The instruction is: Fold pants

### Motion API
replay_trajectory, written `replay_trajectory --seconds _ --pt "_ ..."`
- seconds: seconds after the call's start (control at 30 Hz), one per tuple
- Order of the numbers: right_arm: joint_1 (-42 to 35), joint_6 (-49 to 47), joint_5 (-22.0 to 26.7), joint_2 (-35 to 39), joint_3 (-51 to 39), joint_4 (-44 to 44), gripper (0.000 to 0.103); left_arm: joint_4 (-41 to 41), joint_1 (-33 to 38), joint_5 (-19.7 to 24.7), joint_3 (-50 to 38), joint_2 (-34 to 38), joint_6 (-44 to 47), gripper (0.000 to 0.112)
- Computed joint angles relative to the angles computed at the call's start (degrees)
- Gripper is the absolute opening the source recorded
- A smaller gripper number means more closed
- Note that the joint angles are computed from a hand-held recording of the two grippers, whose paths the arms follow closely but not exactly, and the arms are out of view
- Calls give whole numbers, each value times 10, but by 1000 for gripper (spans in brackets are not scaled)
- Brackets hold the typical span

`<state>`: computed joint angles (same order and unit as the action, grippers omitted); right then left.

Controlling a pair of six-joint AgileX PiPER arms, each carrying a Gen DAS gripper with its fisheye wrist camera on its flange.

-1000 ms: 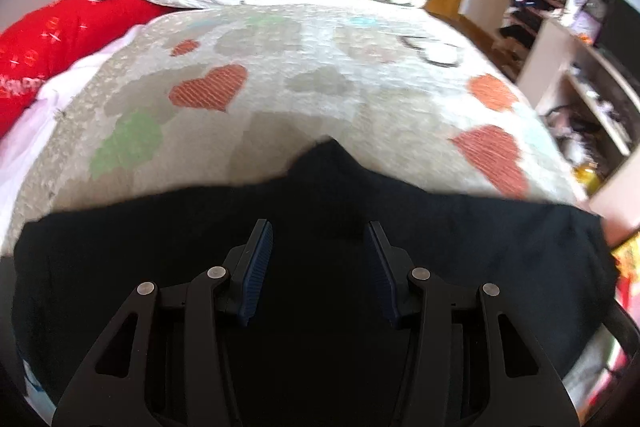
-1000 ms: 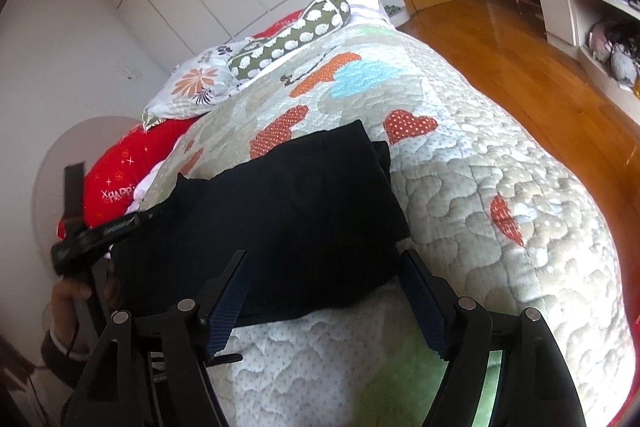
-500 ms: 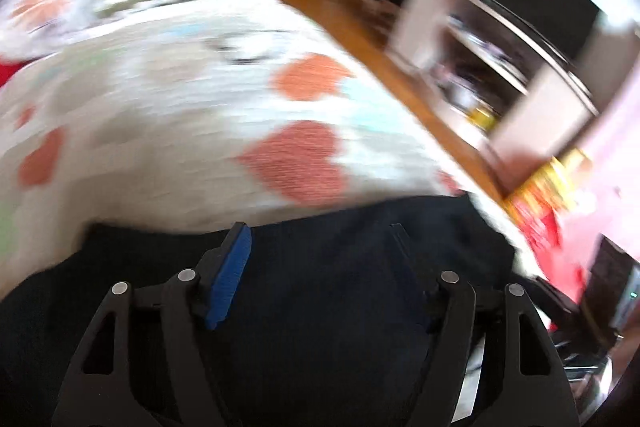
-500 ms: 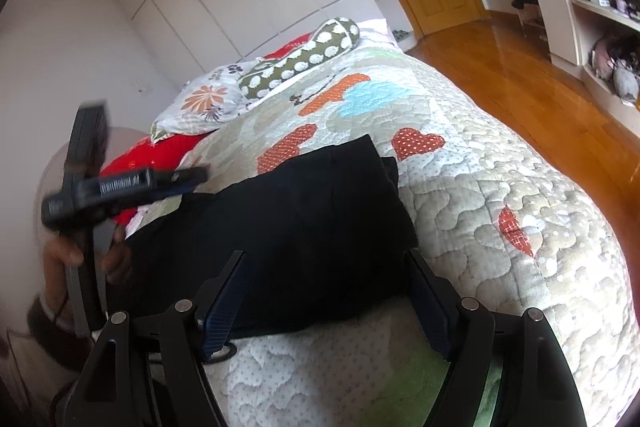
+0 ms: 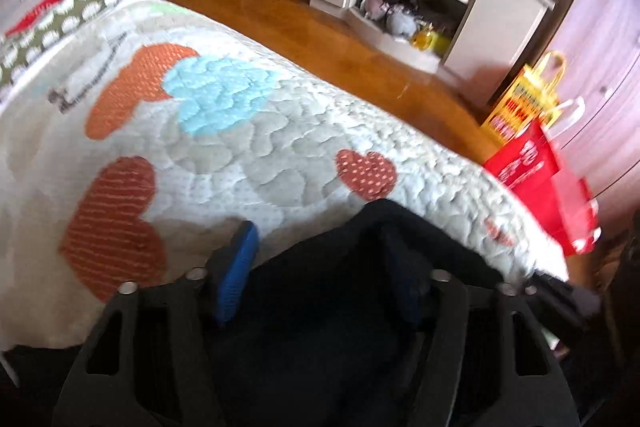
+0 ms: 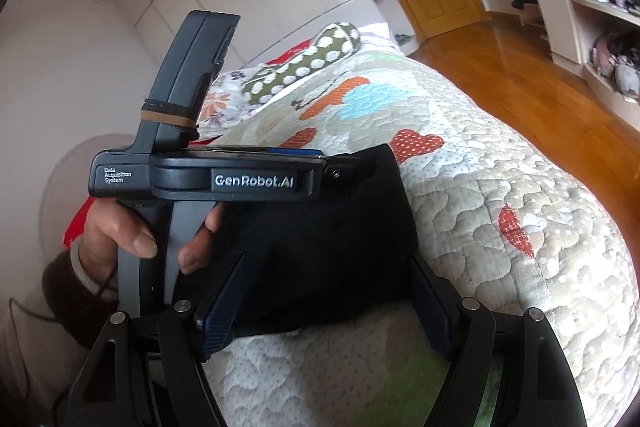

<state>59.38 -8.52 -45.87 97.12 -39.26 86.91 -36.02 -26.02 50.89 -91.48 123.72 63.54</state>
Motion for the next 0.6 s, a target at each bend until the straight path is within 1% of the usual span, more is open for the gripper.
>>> replay_trajectory --seconds 0.03,0.07,0.1,0.13,0.17,0.2,0.23,0.27,0.33,0.4,0.43,0.53,0.6 --pt "-6 -27 6 3 -12 23 68 -7 1 5 -6 5 4 49" --pt "-12 -62 9 8 -26 51 55 -16 2 4 0 2 16 47" --pt "-19 -74 13 11 -31 56 49 -21 3 3 6 -2 23 43" --pt "-26 -63 20 10 -26 44 41 -23 3 7 7 -3 24 39" --pt "-34 -29 30 1 -13 12 32 -23 7 18 1 -2 18 39" --pt "-40 -1 39 -7 -1 -18 29 -24 10 27 -5 -2 14 38" --pt "-42 5 43 -15 3 -28 26 -28 15 35 -9 -2 12 38" --pt "-42 -13 43 -23 -1 -28 25 -37 28 49 -14 -7 12 38" --pt "-39 -79 37 -34 -25 -7 24 -49 53 66 -20 -16 13 38" --pt "-46 -133 46 -41 -54 -13 24 -59 97 92 -45 -19 -9 38" --pt "-51 -156 54 -40 -71 -16 24 -65 120 96 -47 -24 -11 38" --pt "-83 -215 113 -19 -141 -55 24 -83 196 117 -64 -30 -7 38" --pt "-110 -257 185 19 -211 -83 24 -88 252 135 -87 -22 -17 38"
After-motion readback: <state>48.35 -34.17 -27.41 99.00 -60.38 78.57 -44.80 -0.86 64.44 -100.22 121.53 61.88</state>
